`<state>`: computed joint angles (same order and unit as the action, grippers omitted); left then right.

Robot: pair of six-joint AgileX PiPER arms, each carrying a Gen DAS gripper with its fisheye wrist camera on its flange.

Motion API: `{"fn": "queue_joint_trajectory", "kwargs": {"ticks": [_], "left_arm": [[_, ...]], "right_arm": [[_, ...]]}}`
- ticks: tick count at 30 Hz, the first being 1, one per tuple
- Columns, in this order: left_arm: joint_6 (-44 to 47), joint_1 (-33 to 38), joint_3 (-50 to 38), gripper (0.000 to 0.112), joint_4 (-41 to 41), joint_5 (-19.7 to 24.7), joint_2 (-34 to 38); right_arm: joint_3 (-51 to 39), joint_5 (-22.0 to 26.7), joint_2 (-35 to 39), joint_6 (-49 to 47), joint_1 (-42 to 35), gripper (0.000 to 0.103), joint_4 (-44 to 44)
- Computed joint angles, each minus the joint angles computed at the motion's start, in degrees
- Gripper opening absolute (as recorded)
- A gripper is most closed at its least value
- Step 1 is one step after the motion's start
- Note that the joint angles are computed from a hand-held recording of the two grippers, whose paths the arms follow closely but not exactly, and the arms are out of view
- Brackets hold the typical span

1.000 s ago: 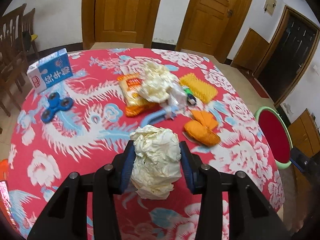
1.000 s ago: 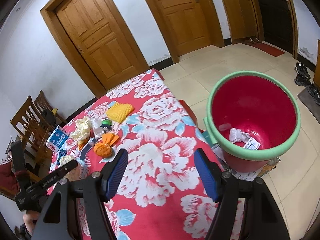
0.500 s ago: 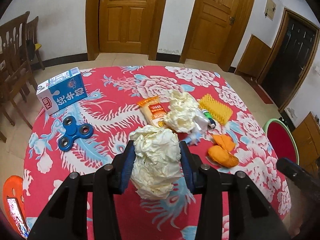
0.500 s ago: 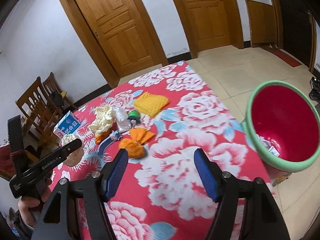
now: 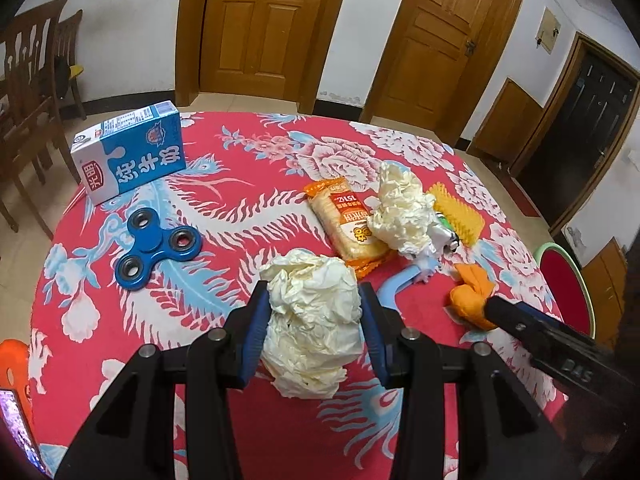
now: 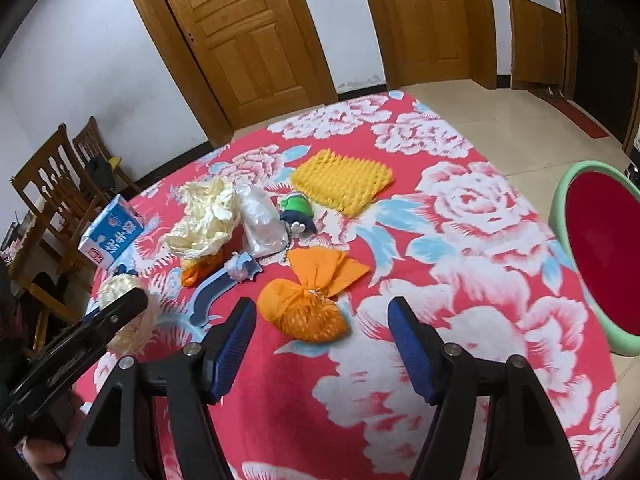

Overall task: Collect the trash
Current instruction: 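Reach the right tool to the orange mesh bag and grasp it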

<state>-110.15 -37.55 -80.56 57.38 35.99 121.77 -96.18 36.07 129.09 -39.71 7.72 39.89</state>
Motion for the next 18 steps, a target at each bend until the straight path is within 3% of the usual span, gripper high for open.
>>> {"fn": "queue_joint_trajectory", "kwargs": {"ticks": [6,8,11,14,18], "left_arm": [[-4.5,0.6,2.7,0.044,4.3,-3.4,-0.9],[-5.2,0.7,3.2,0.044,5.1,-4.8,-1.0],[-5.9,0.6,3.6,0.044,6.1,-5.8,-1.1],[-6.7,0.3,3.8,0.044,7.1,-6.1,-1.2],[-5.9,0.2,3.2,0.044,6.3,-5.7,-0.8]], "right_arm": [[1.1,-4.7,0.5,1.7,2.7,0.07,-2.5],[0.8,-5.2,1.1,3.2,3.6,0.065,-4.5],[3.6,-10.0,0.0,3.3,5.1,0.061,-7.0],[3.8,-9.6,0.1,1.2,4.5,0.06,-4.8],[4.8,-11.5,-0.2,1.0,4.5,0.048,-4.9]]}}
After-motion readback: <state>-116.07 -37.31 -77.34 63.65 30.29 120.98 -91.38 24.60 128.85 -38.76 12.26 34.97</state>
